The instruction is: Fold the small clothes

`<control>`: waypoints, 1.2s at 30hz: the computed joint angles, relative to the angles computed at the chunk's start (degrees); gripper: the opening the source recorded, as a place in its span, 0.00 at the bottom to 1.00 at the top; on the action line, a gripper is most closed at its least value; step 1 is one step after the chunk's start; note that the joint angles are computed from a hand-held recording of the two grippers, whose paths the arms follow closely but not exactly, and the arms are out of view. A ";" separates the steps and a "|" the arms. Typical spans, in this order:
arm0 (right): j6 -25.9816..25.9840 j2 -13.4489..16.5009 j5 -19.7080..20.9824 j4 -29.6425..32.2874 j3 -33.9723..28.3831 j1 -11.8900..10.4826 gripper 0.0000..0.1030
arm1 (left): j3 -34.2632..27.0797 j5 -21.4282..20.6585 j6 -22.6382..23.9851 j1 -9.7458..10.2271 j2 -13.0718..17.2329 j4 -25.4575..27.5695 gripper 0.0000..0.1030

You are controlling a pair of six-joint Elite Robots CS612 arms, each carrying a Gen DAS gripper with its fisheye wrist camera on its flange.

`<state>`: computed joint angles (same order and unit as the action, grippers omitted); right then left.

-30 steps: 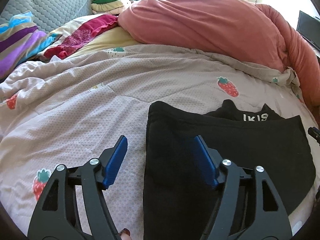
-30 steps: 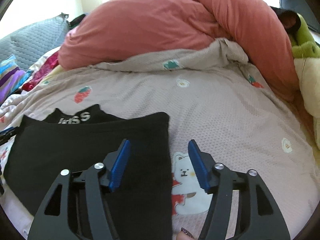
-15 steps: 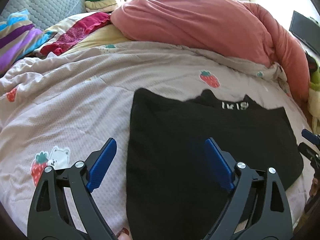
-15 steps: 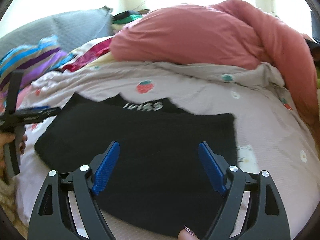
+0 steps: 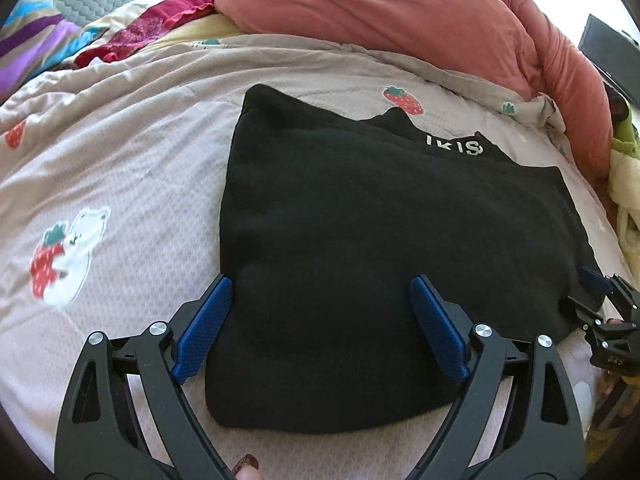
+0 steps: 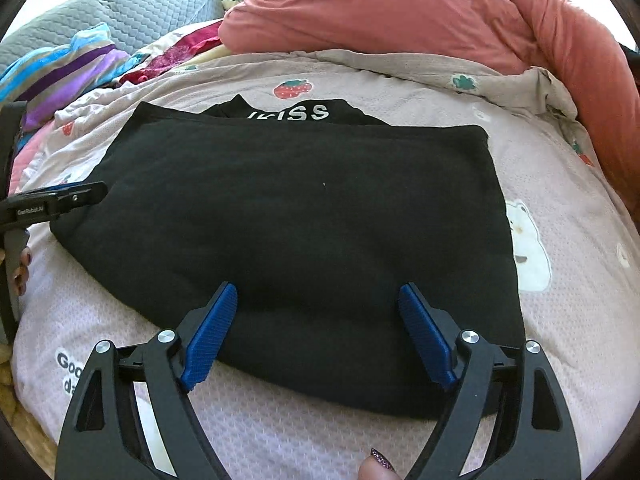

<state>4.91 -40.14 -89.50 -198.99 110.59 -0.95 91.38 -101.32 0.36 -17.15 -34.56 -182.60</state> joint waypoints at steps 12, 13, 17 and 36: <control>1.21 -1.56 2.56 -3.36 2.77 -0.33 0.80 | 3.59 1.39 -0.16 0.54 -2.02 -3.59 0.87; 1.07 -1.72 2.59 -3.72 2.94 -0.19 0.86 | 3.65 1.20 -0.58 0.73 -2.10 -4.07 0.87; -0.05 -2.21 3.13 -4.22 2.95 0.53 0.89 | 3.75 1.28 -2.02 1.20 -2.27 -5.22 0.91; -10.46 -0.18 5.32 -0.15 -4.41 7.59 0.90 | 2.00 6.42 -5.72 2.62 -1.99 -5.56 0.91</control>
